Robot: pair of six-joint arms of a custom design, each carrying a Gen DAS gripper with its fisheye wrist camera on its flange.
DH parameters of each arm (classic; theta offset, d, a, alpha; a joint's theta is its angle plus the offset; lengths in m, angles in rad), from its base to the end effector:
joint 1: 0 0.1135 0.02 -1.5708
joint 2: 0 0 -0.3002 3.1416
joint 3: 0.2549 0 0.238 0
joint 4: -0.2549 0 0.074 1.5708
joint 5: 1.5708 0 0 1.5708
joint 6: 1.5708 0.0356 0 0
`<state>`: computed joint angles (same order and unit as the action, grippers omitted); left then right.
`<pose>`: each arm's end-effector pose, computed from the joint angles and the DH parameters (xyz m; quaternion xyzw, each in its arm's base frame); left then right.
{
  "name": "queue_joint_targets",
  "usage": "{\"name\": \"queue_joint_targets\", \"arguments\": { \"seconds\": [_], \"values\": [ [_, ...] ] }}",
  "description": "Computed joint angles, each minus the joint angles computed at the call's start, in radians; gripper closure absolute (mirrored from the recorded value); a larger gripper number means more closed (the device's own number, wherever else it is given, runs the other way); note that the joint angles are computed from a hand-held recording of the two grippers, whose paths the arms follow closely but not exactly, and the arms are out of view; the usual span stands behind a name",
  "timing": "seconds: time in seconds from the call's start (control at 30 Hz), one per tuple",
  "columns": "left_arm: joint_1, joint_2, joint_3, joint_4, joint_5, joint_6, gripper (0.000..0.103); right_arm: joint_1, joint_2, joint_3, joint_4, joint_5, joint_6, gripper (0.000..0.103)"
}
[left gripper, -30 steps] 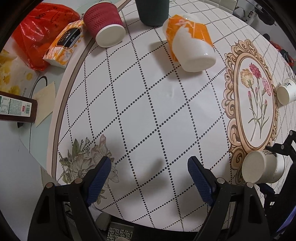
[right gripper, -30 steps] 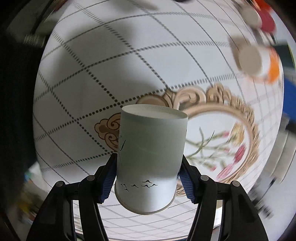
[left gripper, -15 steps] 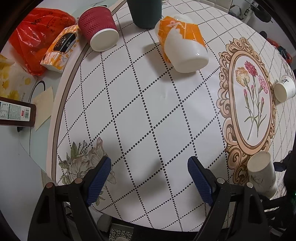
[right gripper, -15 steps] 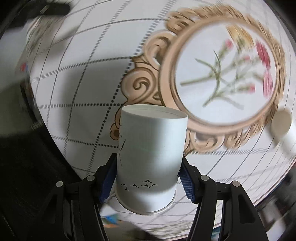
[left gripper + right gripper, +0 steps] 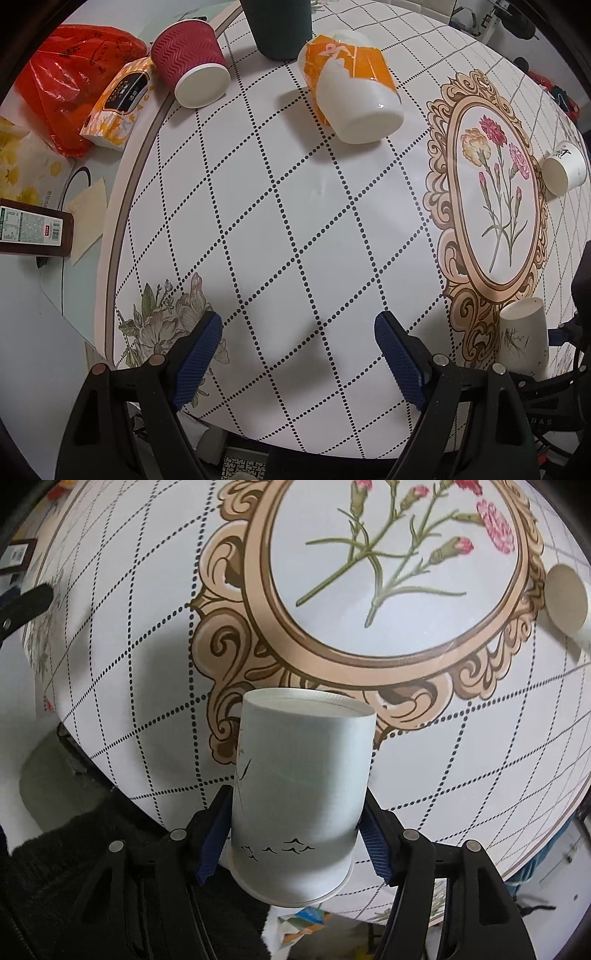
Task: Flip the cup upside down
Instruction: 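Lower the inverted cup onto the medallion with the right tool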
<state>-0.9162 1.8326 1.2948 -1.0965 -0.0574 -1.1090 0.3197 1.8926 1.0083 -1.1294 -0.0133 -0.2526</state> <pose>0.1960 -0.2520 0.2277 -0.0952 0.9945 0.0421 0.0075 0.2470 0.0823 0.1592 0.2740 -0.9363 0.0009 0.2197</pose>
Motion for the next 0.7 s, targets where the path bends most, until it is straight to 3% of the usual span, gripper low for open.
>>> {"name": "queue_joint_targets", "arguments": {
  "seconds": [0.07,0.17,0.47,0.53,0.6,0.7],
  "values": [
    [-0.002,-0.001,0.001,-0.003,0.0,-0.001,0.018,0.0,0.012,0.01,-0.009,0.0,0.011,0.034],
    [-0.012,-0.006,0.002,-0.007,-0.003,-0.009,0.018,-0.005,0.05,0.051,-0.027,-0.003,0.027,0.022],
    [-0.036,-0.007,0.012,-0.024,-0.004,-0.034,0.018,-0.027,0.156,0.24,-0.083,-0.001,0.042,0.022],
    [-0.038,-0.005,0.014,-0.026,-0.003,-0.036,0.018,-0.029,0.133,0.25,-0.109,0.005,0.041,0.023],
    [-0.04,-0.001,0.018,-0.029,-0.001,-0.037,0.018,-0.03,0.152,0.281,-0.12,0.005,0.037,0.037],
    [-0.043,0.003,0.025,-0.032,0.002,-0.037,0.018,-0.037,0.165,0.3,-0.119,0.0,0.031,0.042]
  ]
}}
